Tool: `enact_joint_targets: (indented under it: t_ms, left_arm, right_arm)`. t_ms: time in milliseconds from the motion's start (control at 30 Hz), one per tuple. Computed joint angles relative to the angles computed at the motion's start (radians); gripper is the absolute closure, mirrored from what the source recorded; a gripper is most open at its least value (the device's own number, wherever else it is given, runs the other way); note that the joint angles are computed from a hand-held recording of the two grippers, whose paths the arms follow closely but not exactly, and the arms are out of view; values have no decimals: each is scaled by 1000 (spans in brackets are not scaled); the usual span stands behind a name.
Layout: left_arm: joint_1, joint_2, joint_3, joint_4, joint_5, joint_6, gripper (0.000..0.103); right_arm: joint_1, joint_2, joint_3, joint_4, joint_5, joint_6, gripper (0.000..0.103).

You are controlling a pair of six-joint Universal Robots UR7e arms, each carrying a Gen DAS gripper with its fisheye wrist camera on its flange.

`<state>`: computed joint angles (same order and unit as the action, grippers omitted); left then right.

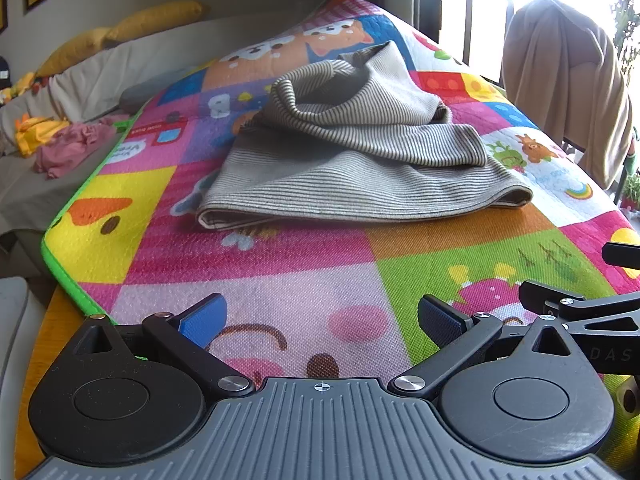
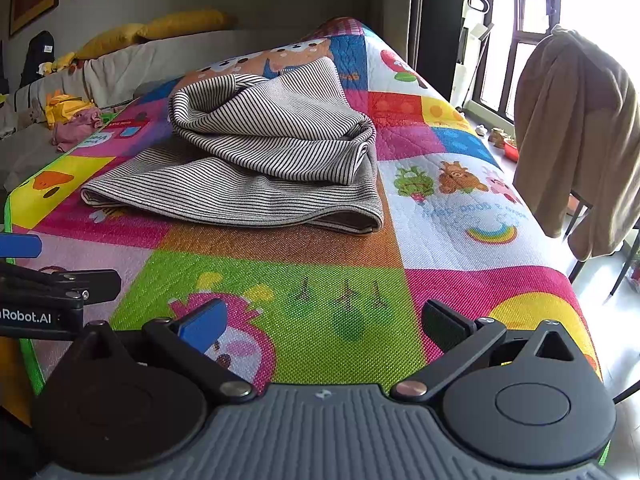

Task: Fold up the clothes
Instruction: 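Grasp the striped shirt with the right gripper and lift it up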

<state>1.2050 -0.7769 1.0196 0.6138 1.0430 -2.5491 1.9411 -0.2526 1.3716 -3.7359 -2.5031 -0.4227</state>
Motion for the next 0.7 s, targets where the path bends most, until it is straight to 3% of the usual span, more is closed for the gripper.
enact_joint_targets:
  t_ms: [400, 500, 600, 700]
  left_arm:
    - [-3, 5, -21, 23, -5, 17, 0]
    - [-3, 41, -130, 147, 15, 24, 0]
    - [-3, 84, -285, 274, 49, 39, 0]
    - [-6, 132, -440, 347, 72, 72, 0]
  right_arm:
    - [-2, -15, 15, 30, 9, 22, 0]
    - [-9, -96, 81, 184, 62, 123, 0]
    - [-29, -216, 146, 343, 181, 254, 0]
    - [-38, -268, 114, 407, 220, 269, 0]
